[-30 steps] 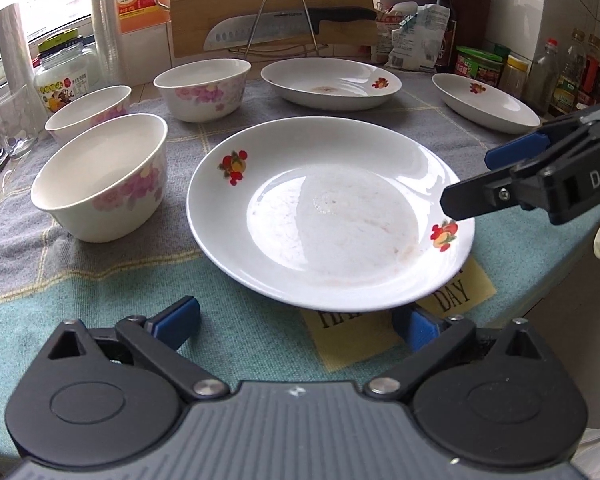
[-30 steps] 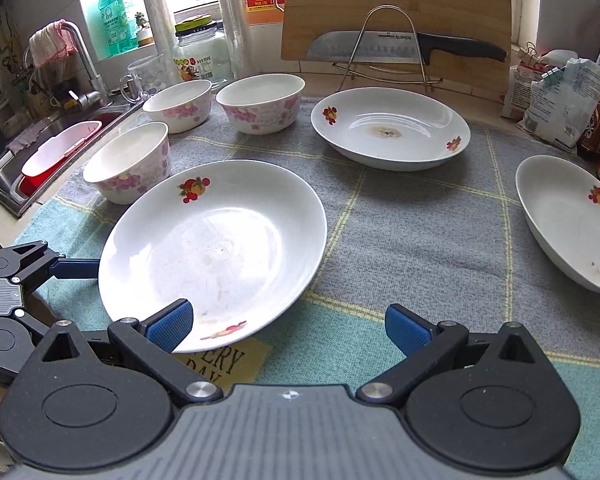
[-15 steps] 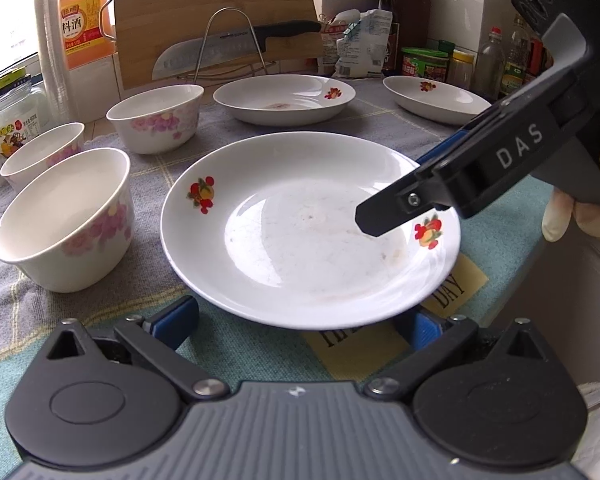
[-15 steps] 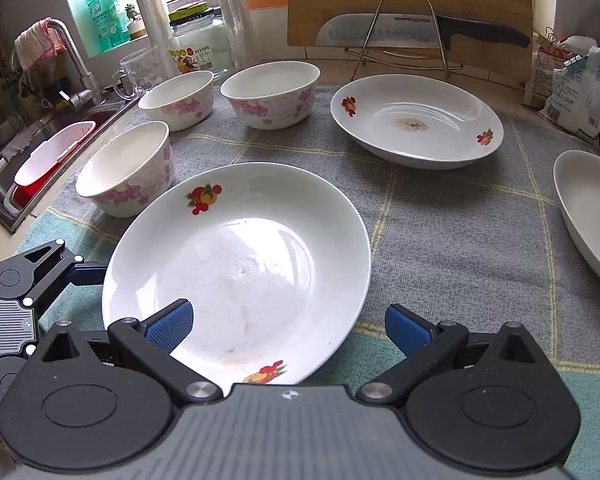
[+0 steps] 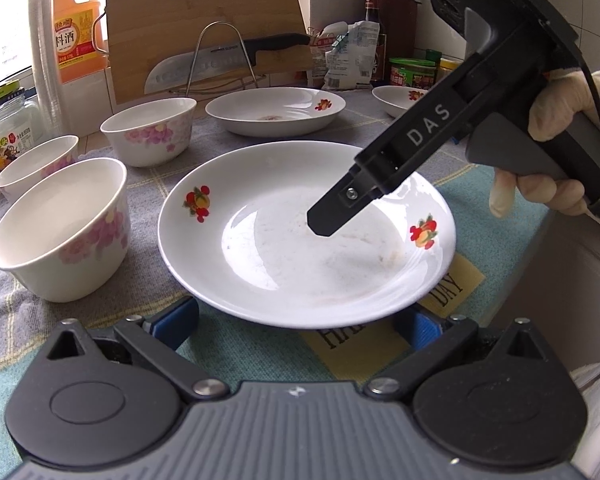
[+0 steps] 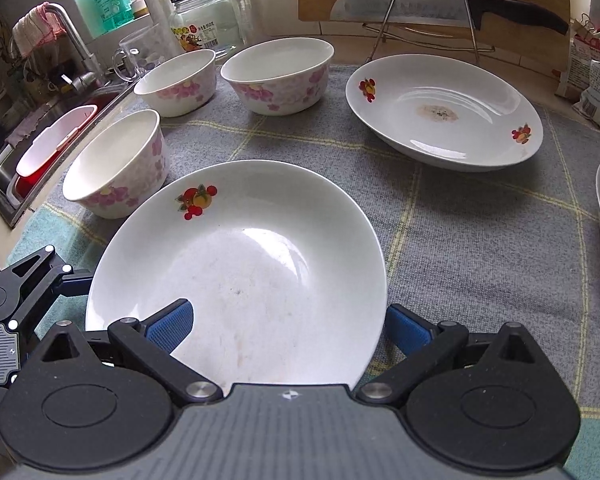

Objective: Organize plates and bowls
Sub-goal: 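Close the right gripper on the rim of the large plate, then lift the held plate with the right gripper toward the other plates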

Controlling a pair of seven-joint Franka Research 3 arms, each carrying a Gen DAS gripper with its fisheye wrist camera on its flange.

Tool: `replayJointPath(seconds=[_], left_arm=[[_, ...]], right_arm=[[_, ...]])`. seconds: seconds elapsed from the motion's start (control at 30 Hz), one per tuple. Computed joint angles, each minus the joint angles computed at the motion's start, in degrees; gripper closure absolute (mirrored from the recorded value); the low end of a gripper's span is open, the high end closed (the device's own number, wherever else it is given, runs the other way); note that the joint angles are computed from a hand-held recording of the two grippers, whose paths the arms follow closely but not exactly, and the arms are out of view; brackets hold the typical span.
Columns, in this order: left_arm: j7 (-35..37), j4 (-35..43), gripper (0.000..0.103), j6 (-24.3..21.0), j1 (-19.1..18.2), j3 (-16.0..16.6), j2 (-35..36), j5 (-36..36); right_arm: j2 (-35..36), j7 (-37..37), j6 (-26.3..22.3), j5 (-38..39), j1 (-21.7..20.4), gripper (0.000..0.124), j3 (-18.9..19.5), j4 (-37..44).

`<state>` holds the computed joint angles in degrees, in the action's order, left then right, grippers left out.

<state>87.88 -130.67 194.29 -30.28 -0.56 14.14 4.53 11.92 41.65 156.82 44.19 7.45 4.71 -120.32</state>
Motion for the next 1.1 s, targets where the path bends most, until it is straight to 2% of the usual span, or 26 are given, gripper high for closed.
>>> replayJointPath(seconds=[0.17, 0.53, 1.1], left_arm=[[-0.8, 0.17, 0.0, 0.58, 3.24, -2.7, 0.38, 2.28], [-7.3, 1.93, 0.0, -0.2, 17.01, -13.68, 1.85, 15.89], [-13.69, 4.13, 0.0, -1.42, 28.15, -22.46, 3.91, 28.55]], right_arm=[[2.04, -2.71, -3.65, -0.2, -0.89, 0.021, 0.27, 3.45], [7.6, -5.6, -18.14, -1.95, -3.55, 0.021, -0.26, 14.25], [13.7, -0.61, -32.57, -10.08, -4.01, 0.021, -1.21, 26.4]])
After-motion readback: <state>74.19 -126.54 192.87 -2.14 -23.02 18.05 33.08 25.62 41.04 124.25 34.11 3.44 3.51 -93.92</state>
